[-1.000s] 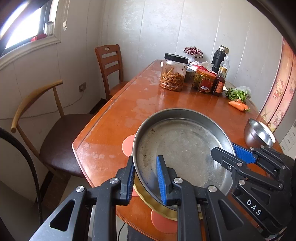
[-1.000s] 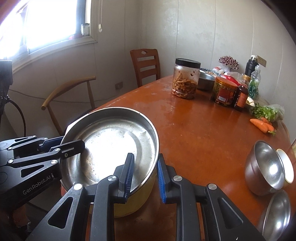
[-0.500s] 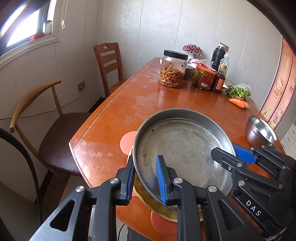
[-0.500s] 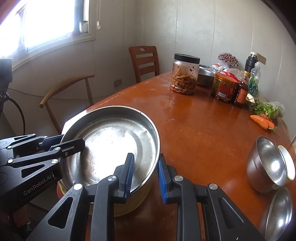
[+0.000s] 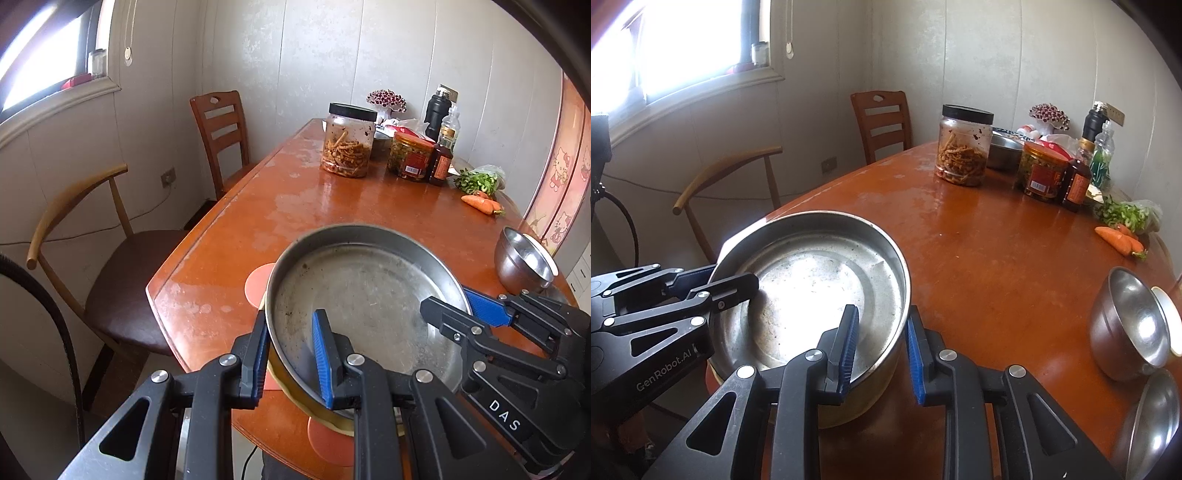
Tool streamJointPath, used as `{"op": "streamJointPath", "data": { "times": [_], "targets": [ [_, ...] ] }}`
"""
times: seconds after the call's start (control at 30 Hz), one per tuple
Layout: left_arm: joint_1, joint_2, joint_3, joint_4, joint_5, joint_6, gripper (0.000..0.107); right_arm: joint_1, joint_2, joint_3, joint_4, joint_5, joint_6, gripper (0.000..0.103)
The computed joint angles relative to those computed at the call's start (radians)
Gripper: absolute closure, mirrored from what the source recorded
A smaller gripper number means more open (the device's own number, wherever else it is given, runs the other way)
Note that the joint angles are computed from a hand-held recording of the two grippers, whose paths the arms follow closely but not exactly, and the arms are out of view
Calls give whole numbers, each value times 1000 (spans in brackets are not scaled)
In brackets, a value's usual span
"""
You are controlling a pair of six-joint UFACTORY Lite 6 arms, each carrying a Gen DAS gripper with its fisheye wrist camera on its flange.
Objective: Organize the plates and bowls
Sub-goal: 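Lift the metal tray with both tools over the stacked plates, then lower the metal tray onto the plate stack and open both tools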
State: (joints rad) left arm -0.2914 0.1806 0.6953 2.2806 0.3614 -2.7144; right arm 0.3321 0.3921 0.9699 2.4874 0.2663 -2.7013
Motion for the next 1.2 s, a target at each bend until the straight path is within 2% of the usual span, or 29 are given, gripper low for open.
{"op": "streamJointPath", "data": {
  "times": [0.1, 0.57, 0.7, 0.9, 0.97, 1.0, 1.13, 1.17, 1.2],
  "targets": [
    [12, 1, -3, 39, -15, -30, 84, -5, 2, -1, -15, 5, 19, 76],
    [7, -15, -21, 24, -22, -19, 84, -25, -7, -23, -46, 22, 54, 75],
    [10, -29, -22, 10, -45, -1, 82, -33, -27, -42, -58, 36, 68, 66],
    [2, -28, -21, -30, -40, 29, 82, -45, -48, -54, -129, 42, 139, 64],
    [-4, -30, -21, -57, -37, 52, 81, -53, -55, -59, -177, 47, 188, 60],
    [-7, -31, -21, -67, -35, 60, 80, -55, -59, -62, -190, 49, 203, 55],
    [-14, -46, -27, -81, -43, 75, 73, -76, -81, -78, -259, 72, 269, 50],
    [-21, -53, -31, -114, -38, 104, 71, -79, -91, -86, -251, 76, 260, 49],
    [-28, -56, -30, -172, -31, 156, 61, -82, -102, -97, -236, 81, 245, 47]
  ]
}}
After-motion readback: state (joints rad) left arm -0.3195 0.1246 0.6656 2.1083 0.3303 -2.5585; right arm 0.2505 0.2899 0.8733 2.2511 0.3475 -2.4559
